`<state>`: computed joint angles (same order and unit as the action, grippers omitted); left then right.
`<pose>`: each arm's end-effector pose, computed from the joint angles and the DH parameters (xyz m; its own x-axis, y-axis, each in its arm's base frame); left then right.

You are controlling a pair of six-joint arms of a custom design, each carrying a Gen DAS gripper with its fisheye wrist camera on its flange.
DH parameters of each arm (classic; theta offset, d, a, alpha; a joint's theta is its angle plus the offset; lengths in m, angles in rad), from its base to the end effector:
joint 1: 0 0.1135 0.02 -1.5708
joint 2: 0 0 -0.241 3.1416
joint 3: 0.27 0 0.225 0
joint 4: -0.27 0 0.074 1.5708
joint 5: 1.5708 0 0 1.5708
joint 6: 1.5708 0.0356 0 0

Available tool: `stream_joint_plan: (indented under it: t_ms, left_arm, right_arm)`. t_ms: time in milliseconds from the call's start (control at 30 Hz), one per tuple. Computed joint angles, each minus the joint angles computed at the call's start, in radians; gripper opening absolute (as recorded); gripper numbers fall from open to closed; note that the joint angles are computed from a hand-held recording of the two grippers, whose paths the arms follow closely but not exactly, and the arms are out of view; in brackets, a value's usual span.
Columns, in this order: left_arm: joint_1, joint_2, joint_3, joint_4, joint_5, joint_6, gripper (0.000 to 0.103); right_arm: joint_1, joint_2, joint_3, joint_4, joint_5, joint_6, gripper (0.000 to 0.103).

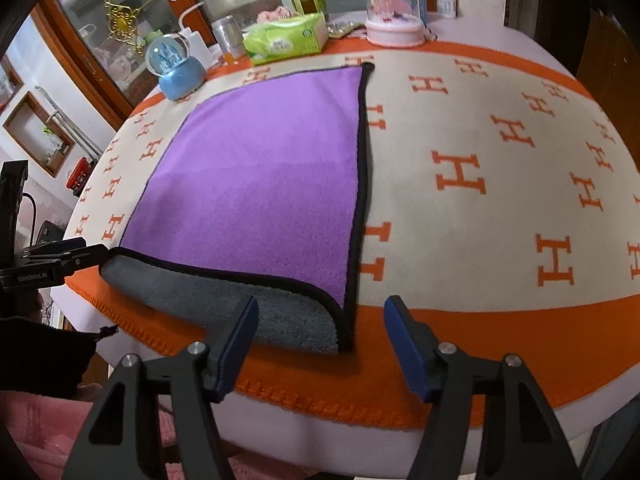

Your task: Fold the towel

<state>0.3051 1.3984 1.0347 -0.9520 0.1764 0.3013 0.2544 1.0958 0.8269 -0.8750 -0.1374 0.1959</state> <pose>0.2214 0.0632 0.2244 -0.9566 0.0051 -0.2914 0.0318 0.9957 -0.0873 0.1730 0.0500 0.2286 -0.9233 -0.0409 -0.3819 -0.1269 0.9709 0.2029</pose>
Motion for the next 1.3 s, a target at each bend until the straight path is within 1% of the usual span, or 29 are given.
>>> stream_joint_plan:
  t_ms: [67,267,333,400,533,567,633,767,833,867,933,967,1033,1067,1200,1300]
  left_arm:
    - [-0.018,0.025,0.004,0.005,-0.022,-0.007,0.092]
    - [-0.046,0.078,0.015,0.000,-0.030,-0.009,0.074]
    - [-0.049,0.090,0.015,-0.006,-0.028,-0.008,0.066]
    - [-0.055,0.098,0.012,-0.009,-0.026,-0.009,0.062]
    - [-0.063,0.104,-0.002,-0.007,-0.026,-0.017,0.050]
    - [-0.064,0.103,-0.005,-0.007,-0.027,-0.016,0.049]
    - [-0.064,0.098,-0.010,-0.008,-0.034,-0.015,0.041]
    - [-0.063,0.082,-0.018,-0.019,-0.036,-0.020,0.032]
    - [-0.063,0.074,-0.021,-0.021,-0.036,-0.021,0.026]
    - [-0.049,0.060,-0.028,-0.029,-0.030,-0.007,0.024]
    - [-0.043,0.053,-0.030,-0.036,-0.022,0.001,0.016]
    - [-0.023,0.046,-0.027,-0.050,-0.017,0.022,0.015]
    - [-0.017,0.038,-0.029,-0.054,-0.014,0.027,0.011]
    - [-0.014,0.036,-0.028,-0.056,-0.013,0.030,0.010]
    - [-0.008,0.035,-0.020,-0.065,-0.009,0.037,0.008]
    - [-0.003,0.035,-0.013,-0.071,-0.006,0.043,0.007]
  right_arm:
    - [0.000,0.021,-0.001,0.000,0.005,0.004,0.061]
    - [0.001,0.044,-0.011,0.006,-0.009,0.005,0.054]
    - [0.003,0.048,-0.014,0.011,-0.010,0.007,0.048]
    - [0.002,0.047,-0.021,0.012,-0.012,0.007,0.047]
    - [-0.002,0.045,-0.031,0.013,-0.021,0.002,0.039]
    - [-0.001,0.045,-0.033,0.013,-0.022,0.002,0.038]
    - [0.004,0.048,-0.033,0.014,-0.022,0.006,0.033]
    - [0.010,0.041,-0.035,0.012,-0.019,0.009,0.030]
    - [0.010,0.034,-0.037,0.010,-0.019,0.011,0.025]
    - [0.010,0.031,-0.039,0.009,-0.019,0.011,0.024]
    - [0.010,0.027,-0.039,0.009,-0.017,0.012,0.021]
    - [0.011,0.026,-0.039,0.008,-0.013,0.013,0.020]
    - [0.019,0.023,-0.037,0.007,-0.003,0.019,0.016]
    - [0.019,0.021,-0.037,0.006,-0.003,0.019,0.015]
    - [0.022,0.018,-0.034,0.005,0.003,0.019,0.005]
    - [0.028,0.017,-0.030,0.007,0.004,0.015,0.004]
